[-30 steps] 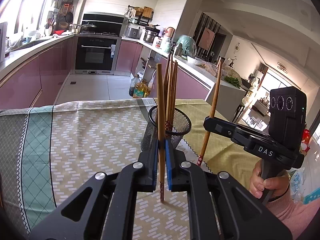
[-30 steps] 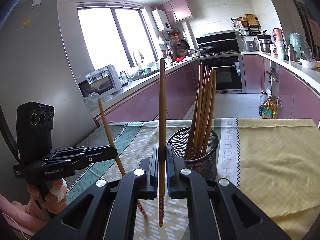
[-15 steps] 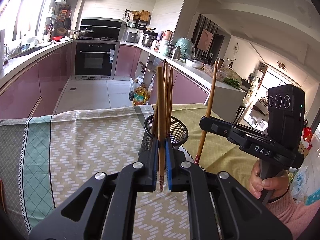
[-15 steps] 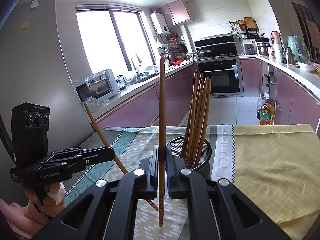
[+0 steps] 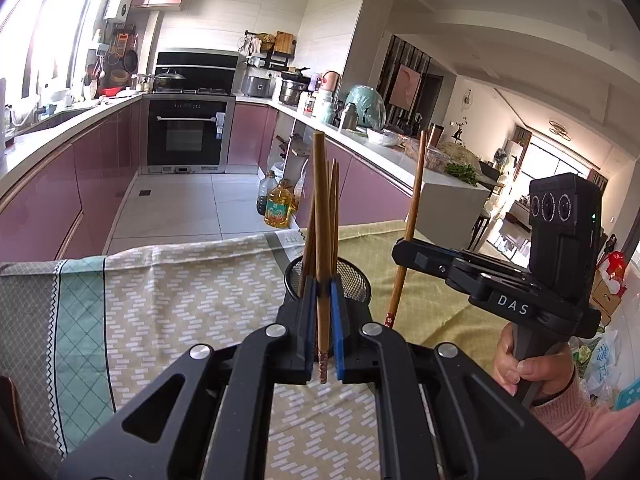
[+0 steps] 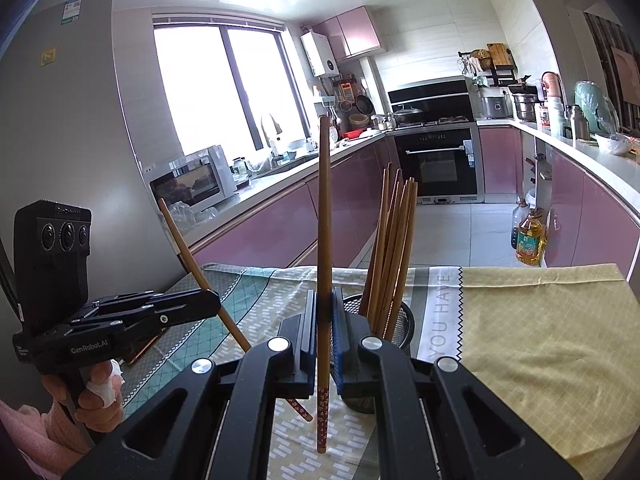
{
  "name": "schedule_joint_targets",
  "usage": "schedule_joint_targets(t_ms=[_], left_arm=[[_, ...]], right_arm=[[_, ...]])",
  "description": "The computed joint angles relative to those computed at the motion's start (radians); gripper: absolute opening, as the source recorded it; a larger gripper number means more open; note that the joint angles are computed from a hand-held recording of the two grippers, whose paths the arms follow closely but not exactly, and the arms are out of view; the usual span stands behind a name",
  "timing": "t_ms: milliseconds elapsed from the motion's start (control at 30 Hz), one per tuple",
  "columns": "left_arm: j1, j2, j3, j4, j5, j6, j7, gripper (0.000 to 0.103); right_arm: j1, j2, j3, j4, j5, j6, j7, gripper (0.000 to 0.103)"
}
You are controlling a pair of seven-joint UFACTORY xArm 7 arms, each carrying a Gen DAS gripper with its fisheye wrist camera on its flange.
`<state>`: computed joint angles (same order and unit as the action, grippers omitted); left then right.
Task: Organize utensils
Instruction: 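Lower both held chopsticks into the mesh cup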
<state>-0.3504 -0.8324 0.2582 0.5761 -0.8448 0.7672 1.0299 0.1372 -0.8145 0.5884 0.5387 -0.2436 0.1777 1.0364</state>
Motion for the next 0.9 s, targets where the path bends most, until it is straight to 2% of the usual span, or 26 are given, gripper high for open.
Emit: schedule_joint_targets(t_ms=[900], left_arm=[[-0.036,-0.023,-0.009,0.06,-0.021,-0.012,-0.012,0.008]], right_arm=[[-0.051,0.025,0.0,0.043,-0.008,-0.034,-0.037,0.006]])
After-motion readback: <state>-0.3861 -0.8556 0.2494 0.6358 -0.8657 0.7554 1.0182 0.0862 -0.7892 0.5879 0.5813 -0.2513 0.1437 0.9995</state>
